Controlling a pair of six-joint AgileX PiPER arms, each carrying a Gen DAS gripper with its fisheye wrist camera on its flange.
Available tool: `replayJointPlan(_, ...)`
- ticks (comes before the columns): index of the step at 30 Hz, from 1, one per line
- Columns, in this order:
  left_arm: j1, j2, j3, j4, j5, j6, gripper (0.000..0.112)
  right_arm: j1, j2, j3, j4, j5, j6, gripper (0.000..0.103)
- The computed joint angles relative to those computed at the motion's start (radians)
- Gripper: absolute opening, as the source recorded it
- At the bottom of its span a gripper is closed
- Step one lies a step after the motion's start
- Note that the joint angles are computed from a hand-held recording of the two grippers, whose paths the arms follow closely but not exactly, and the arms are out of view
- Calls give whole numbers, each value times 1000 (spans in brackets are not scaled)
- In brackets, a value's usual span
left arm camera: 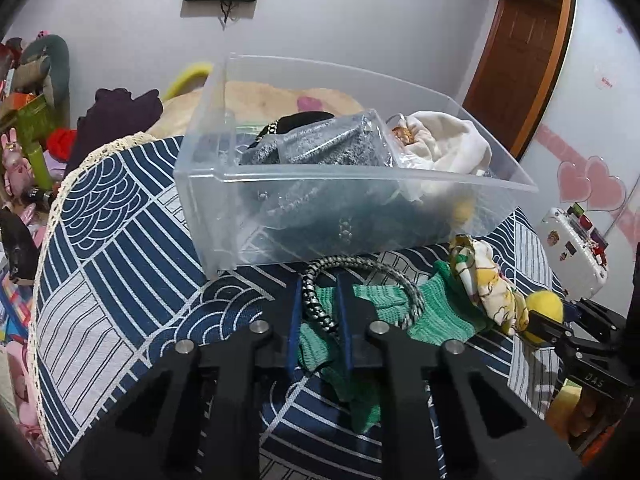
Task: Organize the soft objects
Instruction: 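Grasp the yellow felt ball with the right tool while the left tool grasps the black beaded bracelet, then drop the felt ball and bracelet into the clear box, opening both tools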
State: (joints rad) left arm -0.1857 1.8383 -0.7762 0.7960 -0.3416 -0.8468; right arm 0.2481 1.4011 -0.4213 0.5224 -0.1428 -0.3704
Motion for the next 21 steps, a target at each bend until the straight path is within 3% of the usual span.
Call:
replayJointPlan(12,15,-147,153,-216,-87,214,6,64,-107,11,380,-52,-360,41)
replayJointPlan(16,35,-196,172,-183,-109,174,6,69,-130,-31,402,-56,-400,41)
replayJointPlan(21,34,-258,181,-242,-115,236,6,106,-98,-82,383,-111,-396,41)
